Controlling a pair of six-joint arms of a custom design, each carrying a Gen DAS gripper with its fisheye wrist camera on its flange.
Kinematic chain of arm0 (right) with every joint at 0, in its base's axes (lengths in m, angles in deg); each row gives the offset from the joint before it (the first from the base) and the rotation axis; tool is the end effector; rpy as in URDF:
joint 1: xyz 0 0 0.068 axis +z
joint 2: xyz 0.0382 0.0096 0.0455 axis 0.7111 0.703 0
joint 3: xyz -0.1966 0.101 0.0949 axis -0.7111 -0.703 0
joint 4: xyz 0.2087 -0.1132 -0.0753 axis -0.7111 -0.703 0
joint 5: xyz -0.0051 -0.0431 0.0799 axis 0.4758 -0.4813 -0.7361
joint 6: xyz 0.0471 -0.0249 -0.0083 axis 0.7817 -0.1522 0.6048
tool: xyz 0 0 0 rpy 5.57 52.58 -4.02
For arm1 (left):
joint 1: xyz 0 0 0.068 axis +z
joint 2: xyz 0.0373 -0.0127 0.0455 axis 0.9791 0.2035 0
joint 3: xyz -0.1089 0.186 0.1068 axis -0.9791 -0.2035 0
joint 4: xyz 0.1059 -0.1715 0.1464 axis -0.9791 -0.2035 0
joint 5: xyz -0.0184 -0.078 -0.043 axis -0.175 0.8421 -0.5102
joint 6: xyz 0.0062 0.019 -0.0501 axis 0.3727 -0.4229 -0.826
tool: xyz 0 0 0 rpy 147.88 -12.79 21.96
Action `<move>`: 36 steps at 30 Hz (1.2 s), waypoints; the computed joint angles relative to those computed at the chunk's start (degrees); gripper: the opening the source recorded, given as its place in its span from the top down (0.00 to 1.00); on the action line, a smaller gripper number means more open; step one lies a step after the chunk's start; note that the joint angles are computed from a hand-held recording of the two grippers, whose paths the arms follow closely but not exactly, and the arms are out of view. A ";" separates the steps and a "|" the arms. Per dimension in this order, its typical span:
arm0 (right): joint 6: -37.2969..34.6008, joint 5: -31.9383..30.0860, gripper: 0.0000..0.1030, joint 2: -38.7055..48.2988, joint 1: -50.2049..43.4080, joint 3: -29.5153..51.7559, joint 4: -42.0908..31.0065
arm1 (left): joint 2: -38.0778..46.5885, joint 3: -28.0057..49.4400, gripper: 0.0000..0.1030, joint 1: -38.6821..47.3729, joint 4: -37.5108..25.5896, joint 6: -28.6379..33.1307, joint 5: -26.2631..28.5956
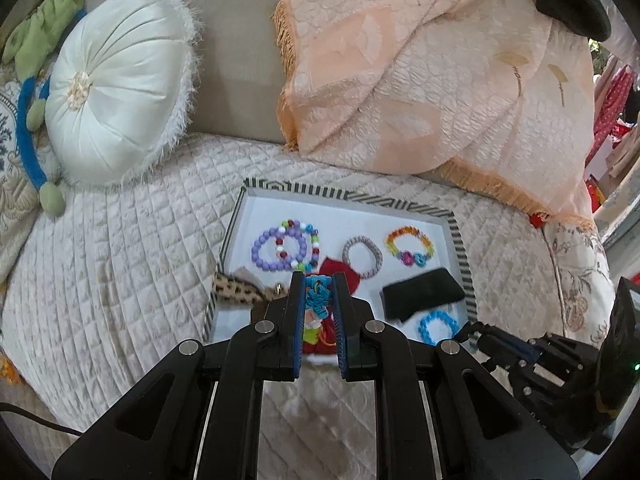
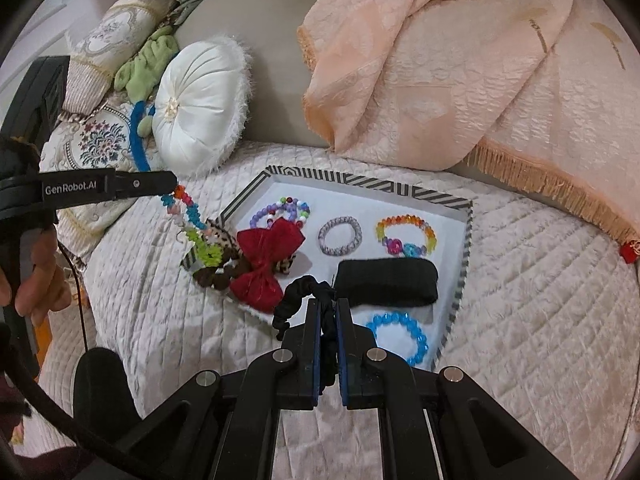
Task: Organize jewelry
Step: 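Place the flower bracelet in the tray with the left tool while the right tool sets the black scrunchie there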
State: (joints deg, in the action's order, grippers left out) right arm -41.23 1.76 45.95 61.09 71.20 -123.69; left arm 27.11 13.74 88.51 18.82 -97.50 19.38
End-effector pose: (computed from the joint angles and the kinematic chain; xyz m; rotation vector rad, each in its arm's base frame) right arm 0.2264 0.0795 0.2713 -0.8165 2.3657 0.5595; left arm 0.1674 0.0283 0.3117 -0.4093 2.4767 -0.0647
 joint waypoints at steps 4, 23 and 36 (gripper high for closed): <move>2.23 0.93 0.94 4.54 1.54 1.08 3.63 | 5.64 2.12 0.88 0.29 2.79 -0.12 -0.14; 7.98 2.42 0.94 23.66 8.77 4.37 14.58 | 33.99 7.96 0.88 -3.28 19.69 -4.33 -0.10; 8.84 4.90 0.92 26.51 10.41 4.67 16.53 | 37.16 3.15 0.89 0.91 24.01 -2.00 -0.05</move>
State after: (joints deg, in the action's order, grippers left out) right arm -32.38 6.66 72.46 71.50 75.86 -107.17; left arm 64.27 16.89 89.42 42.83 -99.50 19.33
